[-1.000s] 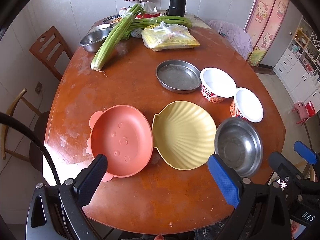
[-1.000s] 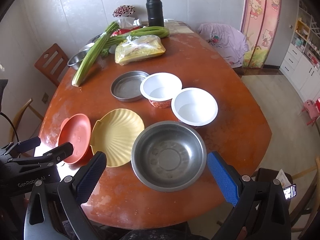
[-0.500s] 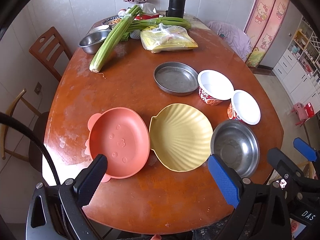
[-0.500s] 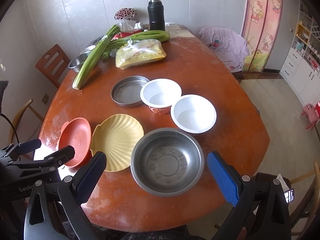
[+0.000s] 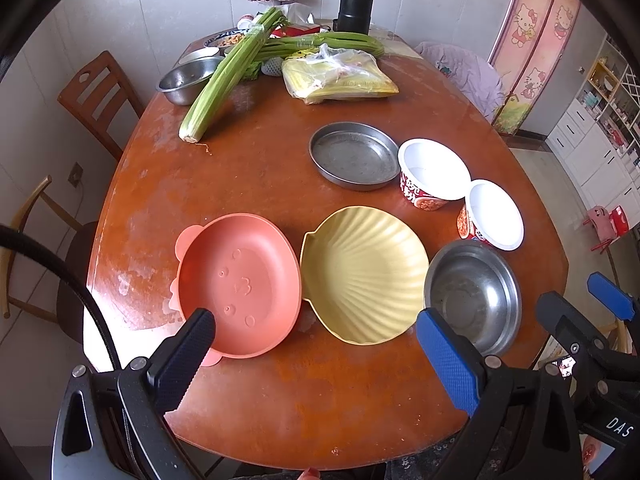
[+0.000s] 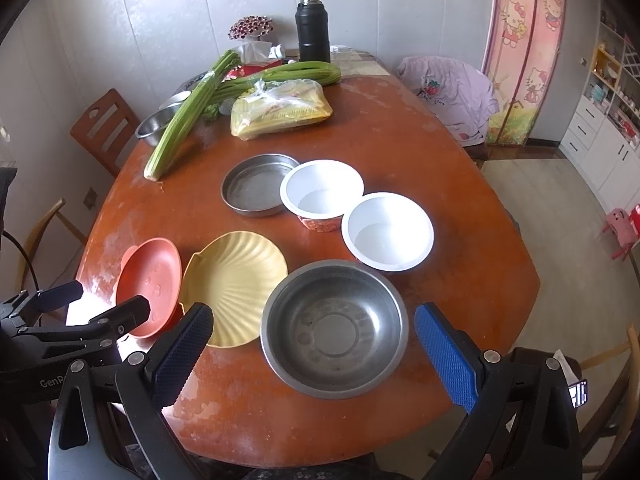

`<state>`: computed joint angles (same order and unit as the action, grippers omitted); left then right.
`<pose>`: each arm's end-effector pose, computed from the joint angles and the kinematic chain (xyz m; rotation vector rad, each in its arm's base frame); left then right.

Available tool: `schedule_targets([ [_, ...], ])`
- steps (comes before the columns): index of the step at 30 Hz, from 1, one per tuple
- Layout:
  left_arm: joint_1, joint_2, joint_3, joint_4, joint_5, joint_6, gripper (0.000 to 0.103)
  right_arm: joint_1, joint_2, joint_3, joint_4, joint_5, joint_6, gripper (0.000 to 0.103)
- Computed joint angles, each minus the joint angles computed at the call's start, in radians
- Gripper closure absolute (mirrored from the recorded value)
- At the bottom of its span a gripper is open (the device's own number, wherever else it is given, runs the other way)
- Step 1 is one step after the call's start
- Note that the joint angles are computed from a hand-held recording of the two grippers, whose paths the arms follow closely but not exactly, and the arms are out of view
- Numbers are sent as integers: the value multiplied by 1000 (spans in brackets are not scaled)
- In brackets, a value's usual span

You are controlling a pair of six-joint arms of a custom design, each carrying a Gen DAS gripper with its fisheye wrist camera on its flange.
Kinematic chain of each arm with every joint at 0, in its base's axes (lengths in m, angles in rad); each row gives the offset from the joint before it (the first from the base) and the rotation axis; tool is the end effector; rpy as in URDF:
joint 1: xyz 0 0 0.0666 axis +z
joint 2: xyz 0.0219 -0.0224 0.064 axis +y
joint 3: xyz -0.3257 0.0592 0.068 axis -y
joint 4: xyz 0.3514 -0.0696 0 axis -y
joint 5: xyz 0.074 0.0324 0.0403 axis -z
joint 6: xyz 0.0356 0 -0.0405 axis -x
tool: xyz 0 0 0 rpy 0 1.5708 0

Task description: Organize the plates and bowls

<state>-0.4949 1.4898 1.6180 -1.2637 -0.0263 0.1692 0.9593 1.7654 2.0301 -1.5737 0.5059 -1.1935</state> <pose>0.4032 -0.2170 0.4062 0.4327 2.6824 -0.1621 0.3117 0.4138 0.4273 0.3880 2.5480 -0.0174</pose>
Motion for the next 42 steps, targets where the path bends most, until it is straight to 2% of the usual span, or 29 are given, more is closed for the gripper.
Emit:
schedule_targets([
  [20,17,16,6,-2,11,-4,2,-20,31,23,18,-30,40,1],
  [29,49,16,-16,-2,11,13,2,-31,77,72,43,-63,105,1],
  [36,115,16,-41,-12,20,63,2,-51,182,217,49,-118,237,1],
  [42,194,14,-83,-8,26,132,2,-81,344,449,11,-207,385,1],
])
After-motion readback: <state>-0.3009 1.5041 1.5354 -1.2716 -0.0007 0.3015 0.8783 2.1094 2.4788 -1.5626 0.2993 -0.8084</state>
